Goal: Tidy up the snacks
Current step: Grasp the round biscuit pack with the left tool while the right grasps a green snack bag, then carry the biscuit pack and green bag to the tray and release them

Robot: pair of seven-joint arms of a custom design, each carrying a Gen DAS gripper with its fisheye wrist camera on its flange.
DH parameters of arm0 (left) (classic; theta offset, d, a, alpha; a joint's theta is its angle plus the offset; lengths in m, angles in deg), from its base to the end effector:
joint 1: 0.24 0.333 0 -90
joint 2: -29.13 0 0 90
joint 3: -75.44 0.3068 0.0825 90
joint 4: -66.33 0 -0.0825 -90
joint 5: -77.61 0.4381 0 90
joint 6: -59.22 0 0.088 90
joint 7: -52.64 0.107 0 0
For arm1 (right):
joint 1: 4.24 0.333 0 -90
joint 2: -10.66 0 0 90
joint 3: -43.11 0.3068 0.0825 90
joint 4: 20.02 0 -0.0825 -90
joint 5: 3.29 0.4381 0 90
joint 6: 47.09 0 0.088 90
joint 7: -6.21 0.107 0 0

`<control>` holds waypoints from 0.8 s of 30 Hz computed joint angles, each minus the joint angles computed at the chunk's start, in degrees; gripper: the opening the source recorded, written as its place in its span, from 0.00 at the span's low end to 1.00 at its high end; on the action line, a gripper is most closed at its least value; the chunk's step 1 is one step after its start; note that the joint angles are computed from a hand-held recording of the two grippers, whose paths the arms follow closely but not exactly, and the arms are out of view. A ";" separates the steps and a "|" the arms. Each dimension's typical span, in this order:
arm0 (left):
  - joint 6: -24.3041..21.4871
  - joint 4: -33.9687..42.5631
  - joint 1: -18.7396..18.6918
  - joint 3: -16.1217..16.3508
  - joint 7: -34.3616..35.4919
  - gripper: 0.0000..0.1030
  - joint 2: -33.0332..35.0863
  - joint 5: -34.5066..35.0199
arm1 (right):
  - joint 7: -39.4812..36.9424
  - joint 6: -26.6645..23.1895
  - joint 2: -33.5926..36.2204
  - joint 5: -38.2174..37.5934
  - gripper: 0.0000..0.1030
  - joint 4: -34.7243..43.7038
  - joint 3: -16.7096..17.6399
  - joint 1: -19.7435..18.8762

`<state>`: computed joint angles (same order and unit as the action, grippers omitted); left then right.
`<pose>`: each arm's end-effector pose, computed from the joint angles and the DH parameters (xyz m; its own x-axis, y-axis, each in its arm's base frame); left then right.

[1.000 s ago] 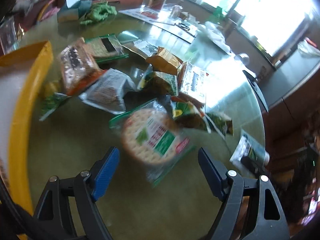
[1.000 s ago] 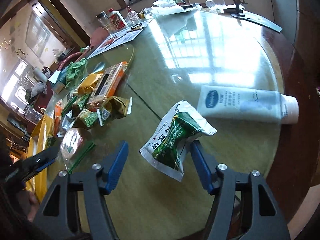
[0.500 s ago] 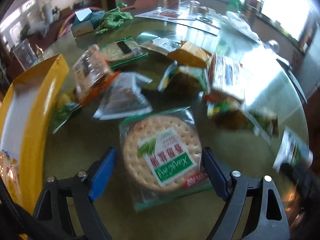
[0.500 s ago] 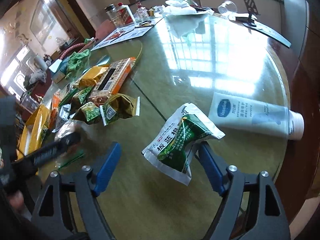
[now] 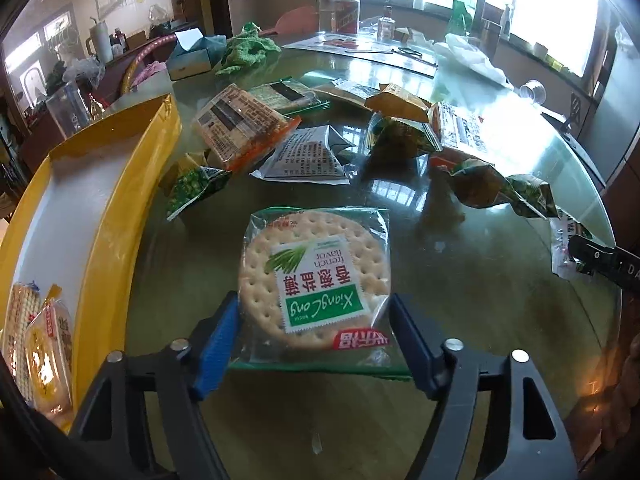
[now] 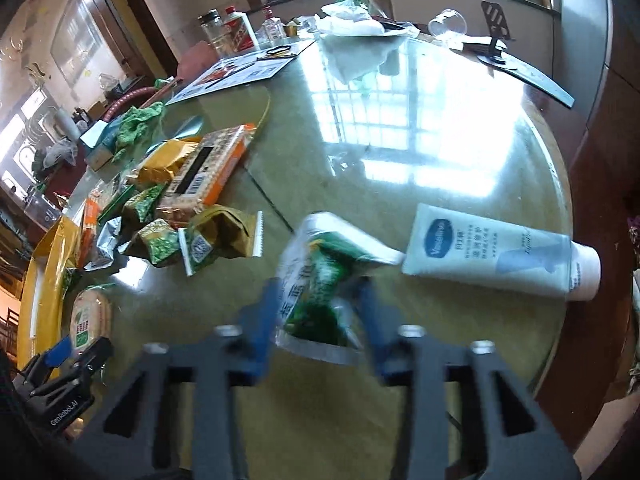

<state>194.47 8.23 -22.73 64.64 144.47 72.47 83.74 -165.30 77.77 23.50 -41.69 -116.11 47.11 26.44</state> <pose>0.7404 -0.4135 0.4599 -0.5455 -0.8381 0.0058 -0.6931 0.4472 -0.5654 0.5960 0.3798 0.4786 -0.6433 -0.7248 -0.2467 -0.5264 0.6526 -0.5450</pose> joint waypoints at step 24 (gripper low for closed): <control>8.74 -25.27 17.92 -8.86 22.22 0.68 -22.19 -39.66 | -2.52 17.32 8.08 -11.78 0.08 14.02 1.17 5.19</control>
<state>203.21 -17.04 -4.80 55.78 166.68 50.28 44.07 -167.82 95.09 31.58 -53.48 -102.09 48.27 31.63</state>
